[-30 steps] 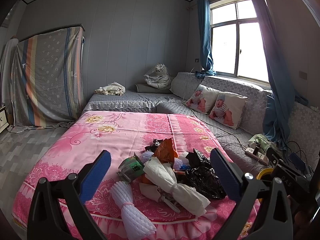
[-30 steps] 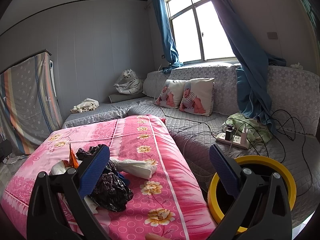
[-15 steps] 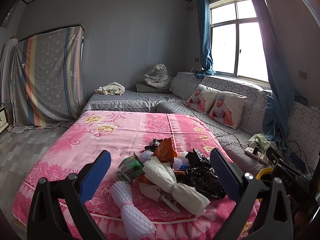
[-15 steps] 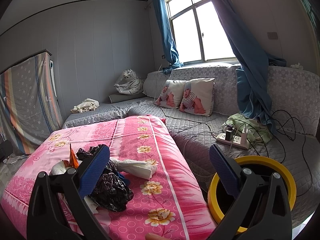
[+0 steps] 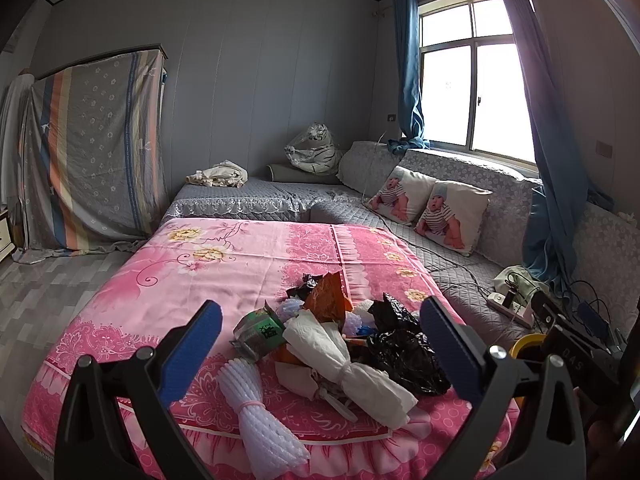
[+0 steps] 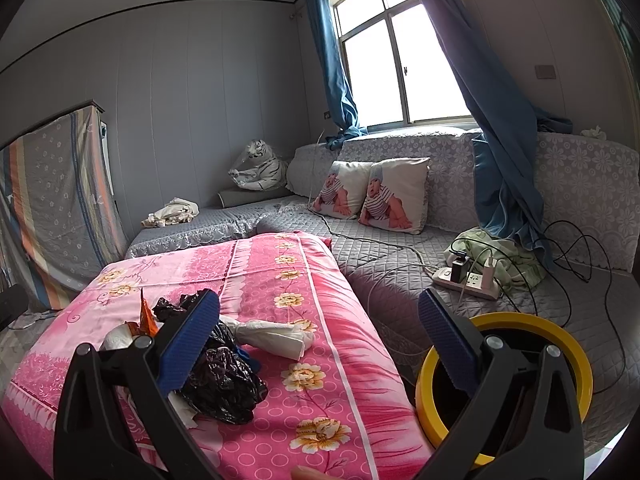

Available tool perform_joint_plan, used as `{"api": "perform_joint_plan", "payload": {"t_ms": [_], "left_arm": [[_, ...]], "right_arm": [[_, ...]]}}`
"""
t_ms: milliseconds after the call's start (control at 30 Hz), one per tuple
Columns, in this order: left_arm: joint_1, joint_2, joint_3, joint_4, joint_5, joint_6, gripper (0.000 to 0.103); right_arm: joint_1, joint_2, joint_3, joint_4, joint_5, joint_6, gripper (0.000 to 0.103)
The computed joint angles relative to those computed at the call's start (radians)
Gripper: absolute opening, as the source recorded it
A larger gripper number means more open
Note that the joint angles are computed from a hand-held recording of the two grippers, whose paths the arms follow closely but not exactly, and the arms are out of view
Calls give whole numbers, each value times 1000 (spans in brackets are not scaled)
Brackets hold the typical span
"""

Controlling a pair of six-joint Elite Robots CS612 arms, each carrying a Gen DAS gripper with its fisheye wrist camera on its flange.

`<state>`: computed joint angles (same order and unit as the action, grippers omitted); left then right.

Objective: Collect trash

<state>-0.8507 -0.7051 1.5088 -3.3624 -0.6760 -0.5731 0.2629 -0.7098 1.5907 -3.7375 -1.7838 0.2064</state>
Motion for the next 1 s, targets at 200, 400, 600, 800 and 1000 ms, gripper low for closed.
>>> {"api": "perform_joint_plan", "payload": {"t_ms": [200,400,600,800,1000], "left_arm": [[3,0,3,-26,-26,13,96],[2,4,-9,-3,-14,36,96],[27,-25,23,87,-66,25,96],[63,-55,89,210,-175,-64,96],[94,-52,111,270,-326,-125,96]], "right_arm": [[-1,-2,0,6,-2,1,95],[-4,0,-10,22,1,-21,95],[-22,5,-37,72,125,-99,95],[-41,16,-77,206,290,-193,95],[-73,33,-135,381,488,-155,95]]}}
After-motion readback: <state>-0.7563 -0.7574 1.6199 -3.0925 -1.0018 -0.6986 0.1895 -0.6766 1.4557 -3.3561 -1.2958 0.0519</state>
